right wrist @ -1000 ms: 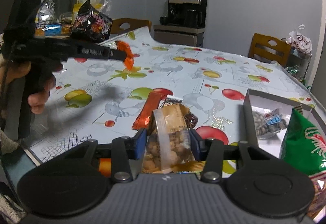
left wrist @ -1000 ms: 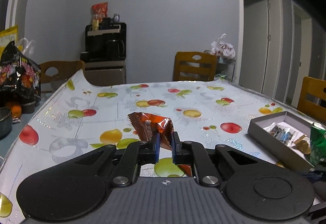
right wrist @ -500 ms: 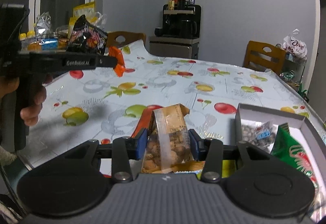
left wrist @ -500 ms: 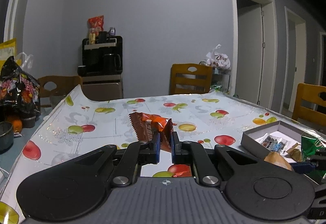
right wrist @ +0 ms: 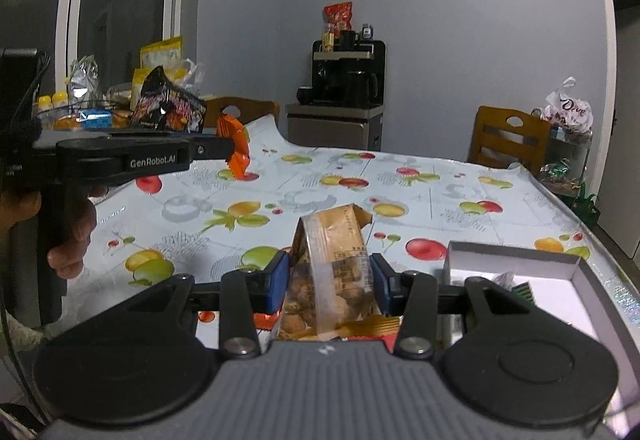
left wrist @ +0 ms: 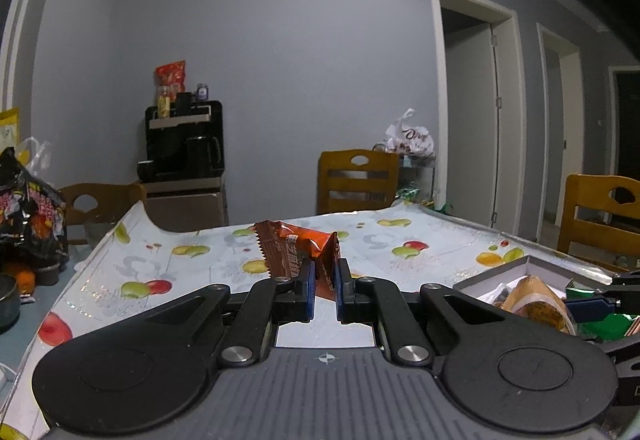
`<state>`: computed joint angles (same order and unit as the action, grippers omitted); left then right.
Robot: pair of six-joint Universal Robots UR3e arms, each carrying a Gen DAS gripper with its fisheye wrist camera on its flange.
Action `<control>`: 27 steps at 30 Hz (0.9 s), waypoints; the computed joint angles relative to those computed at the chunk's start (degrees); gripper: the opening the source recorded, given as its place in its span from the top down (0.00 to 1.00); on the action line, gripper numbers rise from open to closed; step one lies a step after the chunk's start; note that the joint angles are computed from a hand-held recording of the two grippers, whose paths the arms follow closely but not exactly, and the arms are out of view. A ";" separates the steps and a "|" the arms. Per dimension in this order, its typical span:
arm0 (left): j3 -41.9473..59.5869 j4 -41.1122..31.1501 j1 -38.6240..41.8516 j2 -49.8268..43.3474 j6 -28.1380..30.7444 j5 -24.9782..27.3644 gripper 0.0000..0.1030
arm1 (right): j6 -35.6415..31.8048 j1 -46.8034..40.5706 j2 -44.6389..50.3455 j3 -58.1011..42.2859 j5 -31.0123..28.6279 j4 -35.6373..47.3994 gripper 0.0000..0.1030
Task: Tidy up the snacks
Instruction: 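Lift and carry the orange packet and nut bag over the grey box with both tools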
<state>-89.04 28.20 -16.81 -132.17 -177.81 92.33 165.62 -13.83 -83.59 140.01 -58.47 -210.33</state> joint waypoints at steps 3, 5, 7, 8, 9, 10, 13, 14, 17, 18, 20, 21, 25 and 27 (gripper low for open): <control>1.33 -0.37 -0.60 -0.34 0.36 -0.03 0.89 | 0.30 -1.77 -1.80 1.14 1.50 -0.22 0.58; 2.29 -0.46 -1.16 -0.72 0.66 0.18 0.89 | 0.48 -3.02 -3.04 1.96 2.59 -0.34 0.58; 3.12 -0.56 -1.68 -1.02 0.95 0.37 0.89 | 0.45 -4.48 -4.55 2.86 3.87 -0.17 0.58; 3.51 -0.61 -1.94 -1.19 1.05 0.50 0.89 | 0.42 -5.06 -5.03 3.17 4.39 -0.19 0.58; 3.84 -0.55 -2.21 -1.37 1.13 0.51 0.89 | 0.40 -5.84 -5.83 3.63 5.04 -0.05 0.58; 4.28 -0.63 -2.47 -1.53 1.25 0.59 0.89 | 0.37 -6.56 -6.57 3.92 5.70 0.27 0.58; 6.24 -1.27 -3.36 -2.31 1.66 0.70 0.89 | 0.72 -9.06 -8.71 5.21 7.90 0.24 0.58; 7.11 -1.55 -3.75 -2.68 1.88 0.70 0.89 | 0.85 -9.88 -9.35 5.56 8.53 0.14 0.58; 9.46 -2.06 -4.93 -3.77 2.79 0.94 0.89 | 1.25 -12.70 -11.42 6.71 10.51 0.24 0.58; 10.23 -2.26 -5.25 -4.13 3.01 0.98 0.89 | 1.27 -13.59 -12.28 7.25 11.10 0.39 0.58; 11.85 -2.79 -5.83 -4.86 3.37 0.79 0.89 | 1.20 -16.14 -14.20 8.49 12.93 0.81 0.58; 12.92 -3.30 -6.20 -5.36 3.60 0.75 0.89 | 1.17 -17.31 -14.96 8.84 13.70 1.12 0.58; 18.01 -5.54 -7.80 -7.88 4.07 0.89 0.89 | 0.61 -22.43 -18.63 10.27 17.21 3.54 0.58; 20.71 -6.61 -8.61 -9.24 4.46 0.74 0.89 | 0.02 -25.51 -21.17 11.38 19.45 5.24 0.58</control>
<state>-68.33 21.59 -25.42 -141.41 -173.35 93.08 165.64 -39.34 -104.76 151.39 -39.02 -205.09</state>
